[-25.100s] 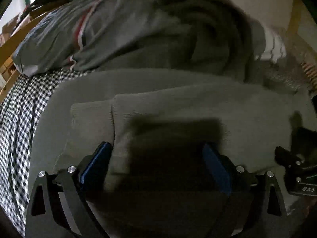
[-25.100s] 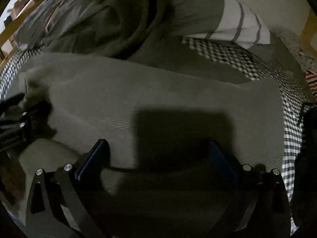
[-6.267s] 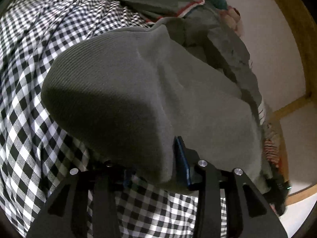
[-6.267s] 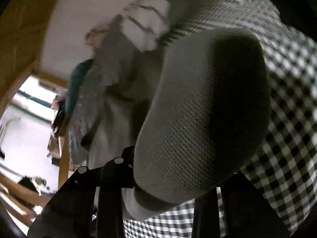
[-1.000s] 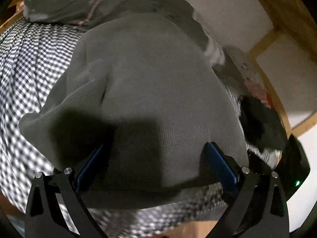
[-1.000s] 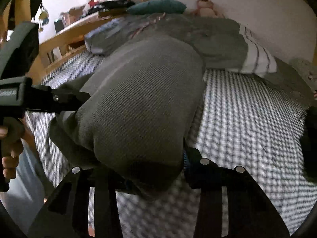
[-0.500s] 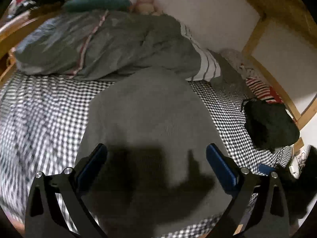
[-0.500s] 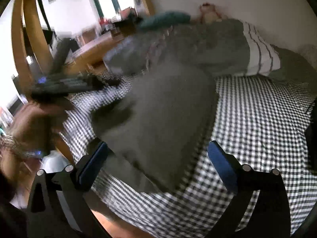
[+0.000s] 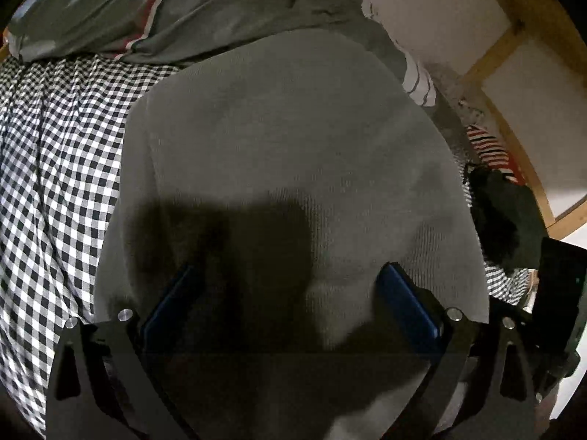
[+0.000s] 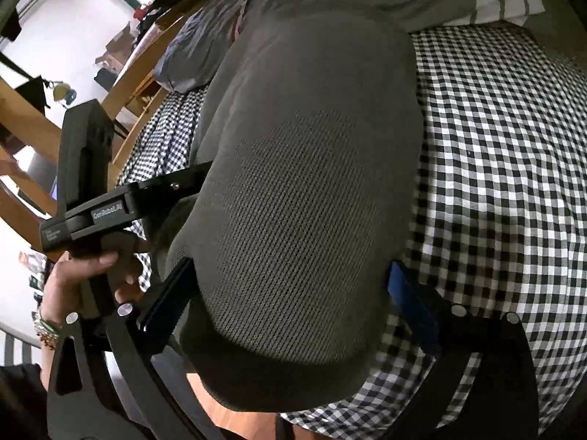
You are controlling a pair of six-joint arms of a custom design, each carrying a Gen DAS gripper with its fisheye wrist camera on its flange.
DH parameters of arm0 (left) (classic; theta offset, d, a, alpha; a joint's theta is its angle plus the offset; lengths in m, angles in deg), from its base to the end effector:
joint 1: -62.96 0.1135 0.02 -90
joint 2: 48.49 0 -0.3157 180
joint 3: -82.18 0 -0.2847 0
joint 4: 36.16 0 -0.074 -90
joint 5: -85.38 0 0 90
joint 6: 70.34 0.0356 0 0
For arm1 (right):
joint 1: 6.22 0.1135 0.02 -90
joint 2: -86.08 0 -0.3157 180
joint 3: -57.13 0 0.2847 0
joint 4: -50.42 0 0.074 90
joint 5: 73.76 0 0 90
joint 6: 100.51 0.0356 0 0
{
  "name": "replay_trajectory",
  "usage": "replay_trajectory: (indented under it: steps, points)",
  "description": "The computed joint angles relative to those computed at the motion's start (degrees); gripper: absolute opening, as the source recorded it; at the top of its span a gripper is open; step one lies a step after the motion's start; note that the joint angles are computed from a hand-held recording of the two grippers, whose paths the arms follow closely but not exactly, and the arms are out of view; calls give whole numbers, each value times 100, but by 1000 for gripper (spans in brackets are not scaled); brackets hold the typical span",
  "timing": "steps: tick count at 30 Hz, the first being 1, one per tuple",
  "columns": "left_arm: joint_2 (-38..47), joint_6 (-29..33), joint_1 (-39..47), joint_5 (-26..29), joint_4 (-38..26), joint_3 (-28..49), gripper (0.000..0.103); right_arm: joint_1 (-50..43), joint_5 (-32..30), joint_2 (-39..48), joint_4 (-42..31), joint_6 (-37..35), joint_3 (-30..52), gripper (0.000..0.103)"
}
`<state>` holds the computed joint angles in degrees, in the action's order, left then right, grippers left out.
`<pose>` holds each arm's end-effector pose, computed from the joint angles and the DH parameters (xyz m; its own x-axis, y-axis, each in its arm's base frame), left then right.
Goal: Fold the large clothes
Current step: 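Lift the held bundle off the sheet with both tools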
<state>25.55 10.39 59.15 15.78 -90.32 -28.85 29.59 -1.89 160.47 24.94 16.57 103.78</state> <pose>0.2703 -0.0304 0.2996 -0.8848 -0.0924 -0.4567 0.0990 0.9205 -0.3780 0.1976 0.1562 0.1987 -0.9002 -0.1160 -0.4196 -0.3339 0.8025 0.4945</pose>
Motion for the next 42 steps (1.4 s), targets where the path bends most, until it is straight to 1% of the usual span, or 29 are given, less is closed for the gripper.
replay_trajectory:
  steps: [2,3,4,6,7,9,11,12,14,16,18,20,21,22,23,25,26,27,28,30,31,32,33,34,35,36,37,40,42]
  points:
    - [-203,143,298,376,-36,-50,99,-227,-301,-170,65,0,-113,101]
    - [-347,291,589,653,-157,-51,99,-466,-637,-276,99,-27,-193,100]
    - [-423,329,786,799,-225,-39,99,-657,-870,-324,98,-83,-237,100]
    - [-525,621,1627,1399,-621,-124,99,-1119,-1365,-278,142,-247,-321,100]
    - [-470,844,2090,1824,-883,-183,99,-1301,-1627,-135,238,-266,-341,100]
    - [-388,1272,2768,2435,-1311,-333,99,-1672,-2117,124,367,-281,-340,100]
    - [-489,1681,3322,2898,-1671,-571,98,-1956,-2401,283,403,-337,-307,100]
    - [-576,1716,3431,3034,-1761,-633,98,-2172,-2573,352,372,-411,-265,100]
    - [-785,1747,3585,3149,-1849,-798,98,-2352,-2825,612,450,-378,-191,100]
    - [-1013,1567,3583,3046,-1816,-891,98,-2534,-3147,996,436,-499,-56,100]
    - [-1273,1568,3734,3130,-2028,-964,98,-2656,-3731,1541,504,-550,101,100]
    - [-1377,1567,3916,3301,-2239,-959,98,-2695,-4029,1893,596,-592,215,101]
    - [-1440,1702,4102,3403,-2444,-944,98,-2707,-4104,1975,601,-616,239,101]
    - [-1451,2004,4388,3499,-2819,-879,98,-2743,-4237,2099,532,-649,314,101]
    - [-1399,2467,4711,3606,-3310,-799,98,-2711,-4269,2176,528,-634,363,101]
    - [-1348,2847,5013,3569,-3772,-692,98,-2731,-4319,2270,297,-881,464,101]
    - [-1248,3279,5188,3629,-4150,-739,98,-2729,-4328,2253,310,-866,415,101]
    - [-1206,3345,5136,3638,-4218,-816,98,-2778,-4353,2279,235,-984,405,101]
    - [-1245,3176,4973,3514,-4087,-941,98,-2774,-4344,2277,178,-1035,416,101]
    - [-1517,2586,4521,3185,-3596,-1234,98,-2765,-4316,2273,148,-978,449,101]
    - [-1550,2284,4267,3123,-3360,-1424,98,-2794,-4307,2234,95,-1011,409,101]
    - [-1491,1918,3984,3144,-3091,-1640,98,-2835,-4336,2234,48,-1064,385,101]
    - [-1426,1658,3777,3262,-2891,-1805,98,-2895,-4380,2285,-43,-1169,411,101]
    - [-1452,1307,3565,3431,-2537,-1980,98,-2946,-4479,2345,-60,-1217,381,101]
    - [-1635,850,3309,3317,-2129,-2048,98,-2979,-4555,2397,-49,-1220,366,101]
    - [-1700,643,3163,3249,-1964,-2039,98,-2996,-4605,2422,-50,-1208,368,101]
    - [-1757,467,3084,3300,-1808,-2032,98,-2996,-4664,2461,49,-1139,346,101]
    - [-1817,72,2960,3624,-1371,-2055,98,-2919,-4762,2568,287,-952,354,101]
    - [-1874,-356,2692,3491,-974,-2034,98,-2864,-4807,2597,364,-809,397,101]
